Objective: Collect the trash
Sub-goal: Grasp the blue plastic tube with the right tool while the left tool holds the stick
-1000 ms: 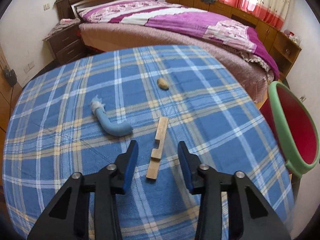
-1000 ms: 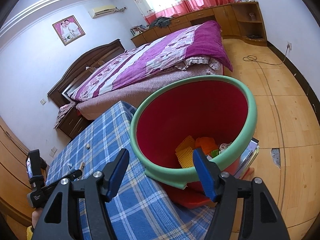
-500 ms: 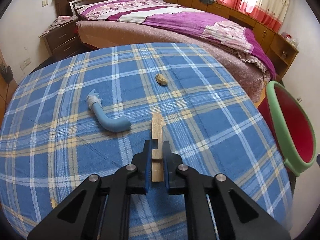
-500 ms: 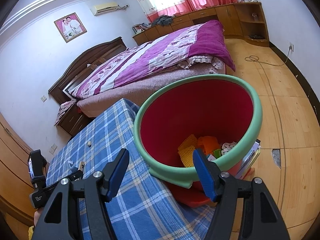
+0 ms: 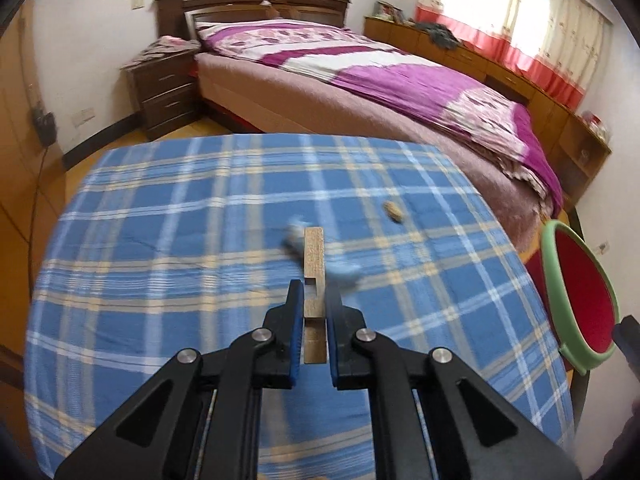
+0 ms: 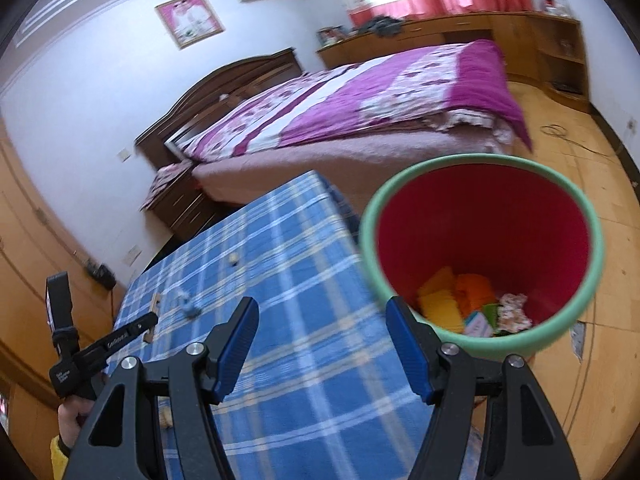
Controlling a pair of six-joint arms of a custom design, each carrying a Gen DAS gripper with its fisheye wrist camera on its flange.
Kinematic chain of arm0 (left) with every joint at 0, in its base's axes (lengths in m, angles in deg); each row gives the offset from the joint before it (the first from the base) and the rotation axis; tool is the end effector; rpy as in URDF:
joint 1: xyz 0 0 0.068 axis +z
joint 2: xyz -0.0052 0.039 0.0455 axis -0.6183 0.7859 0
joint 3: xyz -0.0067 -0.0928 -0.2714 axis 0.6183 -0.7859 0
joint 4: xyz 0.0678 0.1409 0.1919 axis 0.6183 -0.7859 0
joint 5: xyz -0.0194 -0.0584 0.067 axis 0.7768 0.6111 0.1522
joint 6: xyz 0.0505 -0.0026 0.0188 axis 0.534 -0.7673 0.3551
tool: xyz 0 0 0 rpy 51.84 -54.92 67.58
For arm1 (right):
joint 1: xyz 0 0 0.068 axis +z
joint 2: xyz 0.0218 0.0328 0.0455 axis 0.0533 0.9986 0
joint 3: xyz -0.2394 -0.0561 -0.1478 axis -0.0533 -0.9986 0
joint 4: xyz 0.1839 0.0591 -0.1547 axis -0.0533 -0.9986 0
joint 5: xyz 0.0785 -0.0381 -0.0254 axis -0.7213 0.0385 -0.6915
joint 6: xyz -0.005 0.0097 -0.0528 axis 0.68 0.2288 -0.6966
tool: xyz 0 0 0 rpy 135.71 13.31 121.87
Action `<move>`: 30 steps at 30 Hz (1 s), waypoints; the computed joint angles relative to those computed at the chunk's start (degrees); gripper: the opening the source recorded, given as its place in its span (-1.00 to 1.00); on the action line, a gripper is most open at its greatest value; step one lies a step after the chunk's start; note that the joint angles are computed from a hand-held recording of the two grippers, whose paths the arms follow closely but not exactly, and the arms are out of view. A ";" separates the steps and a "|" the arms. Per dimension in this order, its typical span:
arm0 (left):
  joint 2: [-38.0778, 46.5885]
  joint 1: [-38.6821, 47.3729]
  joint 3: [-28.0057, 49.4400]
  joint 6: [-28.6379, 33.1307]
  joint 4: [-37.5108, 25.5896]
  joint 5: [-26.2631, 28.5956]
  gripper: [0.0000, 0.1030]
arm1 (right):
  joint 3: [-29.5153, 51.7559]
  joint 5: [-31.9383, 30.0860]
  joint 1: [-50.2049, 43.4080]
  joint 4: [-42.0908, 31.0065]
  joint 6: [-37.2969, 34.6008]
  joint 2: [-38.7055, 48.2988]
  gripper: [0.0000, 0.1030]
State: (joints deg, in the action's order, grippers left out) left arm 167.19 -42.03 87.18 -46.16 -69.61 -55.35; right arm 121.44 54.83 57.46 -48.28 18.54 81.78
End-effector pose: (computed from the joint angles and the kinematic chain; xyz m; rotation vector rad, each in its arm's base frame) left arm 0.3017 -0.0287 0.2028 0.3031 2.4254 -0.2780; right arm 0.0975 0.0975 0.2392 0.6436 2.1776 0.2940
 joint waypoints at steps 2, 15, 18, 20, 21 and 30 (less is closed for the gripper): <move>0.62 2.14 0.49 0.19 0.05 0.54 -0.81 | 0.63 -2.29 -1.54 3.88 -3.15 2.67 0.34; 9.20 13.54 5.51 -0.49 3.33 2.32 -0.81 | 9.61 -17.44 -9.15 21.90 -18.45 27.03 0.34; 11.38 15.44 6.13 -1.86 5.40 2.50 -0.81 | 13.37 -19.35 -9.97 22.45 -20.67 32.52 0.34; 12.71 16.01 6.65 -2.51 6.01 2.69 -0.81 | 17.00 -21.13 -10.48 22.46 -22.32 37.32 0.34; 13.18 16.26 6.76 -2.72 6.33 2.89 -0.81 | 17.87 -21.68 -10.87 22.38 -23.09 38.37 0.34; 14.13 17.19 4.68 -2.25 11.62 3.88 -0.81 | 30.27 -25.33 -12.77 22.53 -29.93 52.78 0.34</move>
